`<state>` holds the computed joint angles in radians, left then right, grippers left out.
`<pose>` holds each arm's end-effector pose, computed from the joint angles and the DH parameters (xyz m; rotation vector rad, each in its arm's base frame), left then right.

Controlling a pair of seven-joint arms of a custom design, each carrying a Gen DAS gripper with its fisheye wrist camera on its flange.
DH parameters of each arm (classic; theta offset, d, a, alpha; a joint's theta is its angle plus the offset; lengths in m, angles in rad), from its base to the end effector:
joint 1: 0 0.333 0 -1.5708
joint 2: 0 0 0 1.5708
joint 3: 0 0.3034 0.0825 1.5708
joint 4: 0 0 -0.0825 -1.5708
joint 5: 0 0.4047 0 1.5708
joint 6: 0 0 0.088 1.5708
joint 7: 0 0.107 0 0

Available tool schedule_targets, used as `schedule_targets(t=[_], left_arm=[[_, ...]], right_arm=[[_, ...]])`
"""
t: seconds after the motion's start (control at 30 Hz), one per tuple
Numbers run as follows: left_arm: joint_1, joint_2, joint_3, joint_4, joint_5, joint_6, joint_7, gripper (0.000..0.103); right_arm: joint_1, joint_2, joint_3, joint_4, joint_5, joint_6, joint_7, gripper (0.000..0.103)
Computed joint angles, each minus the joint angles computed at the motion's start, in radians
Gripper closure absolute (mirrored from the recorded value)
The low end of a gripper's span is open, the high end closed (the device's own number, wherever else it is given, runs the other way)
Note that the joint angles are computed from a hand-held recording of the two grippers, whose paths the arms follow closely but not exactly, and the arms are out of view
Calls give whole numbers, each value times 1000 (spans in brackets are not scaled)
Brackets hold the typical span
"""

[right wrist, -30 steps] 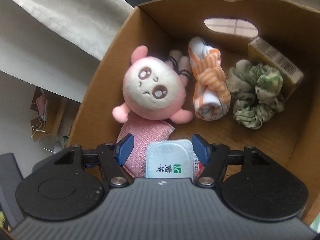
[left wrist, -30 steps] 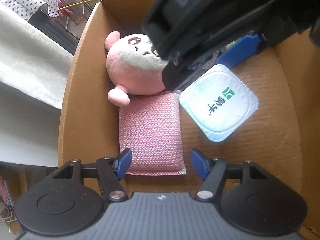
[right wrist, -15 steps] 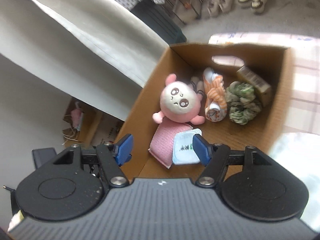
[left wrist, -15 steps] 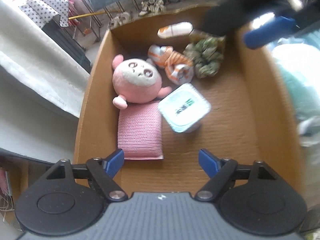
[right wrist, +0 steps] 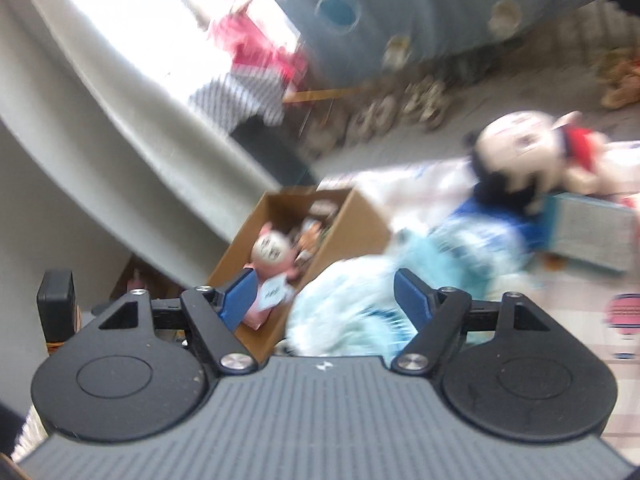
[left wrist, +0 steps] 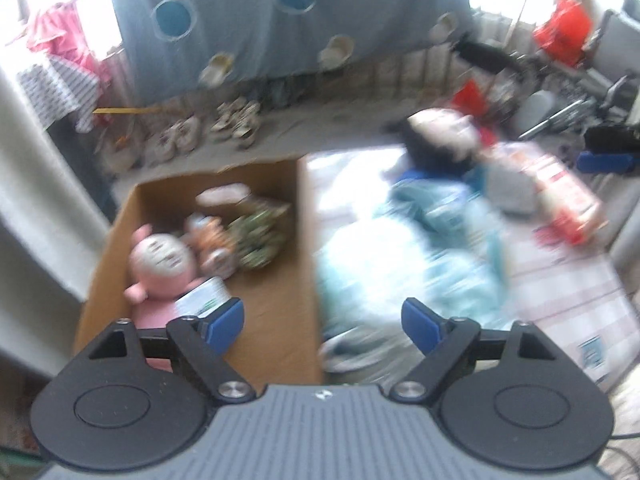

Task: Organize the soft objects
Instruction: 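Move both tools back over the table clutter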

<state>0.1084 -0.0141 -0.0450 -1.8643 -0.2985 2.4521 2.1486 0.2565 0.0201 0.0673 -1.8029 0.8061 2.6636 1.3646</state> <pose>0.6219 0.0393 0.5669 -1.5219 2.1581 -0.6749 0.6109 0.1826 0.5992 -1.4775 1.5331 -0.0475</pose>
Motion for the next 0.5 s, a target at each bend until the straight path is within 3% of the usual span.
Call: schedule_targets(t=[0.1, 0.23, 0.4, 0.5], left_arm=[[-33, 26, -31, 29, -9, 2, -41, 15], [-70, 119, -69, 119, 28, -24, -148, 15], [-108, 261, -94, 225, 147, 20, -312, 16], [-116, 364, -94, 328, 223, -9, -420, 24]], right_arm=[[-11, -69, -22, -107, 106, 65, -104, 22], [-20, -54, -46, -162, 206, 93, -190, 21], [-22, 64, -21, -165, 24, 149, -76, 21], [-9, 153, 1, -125, -78, 174, -27, 21]])
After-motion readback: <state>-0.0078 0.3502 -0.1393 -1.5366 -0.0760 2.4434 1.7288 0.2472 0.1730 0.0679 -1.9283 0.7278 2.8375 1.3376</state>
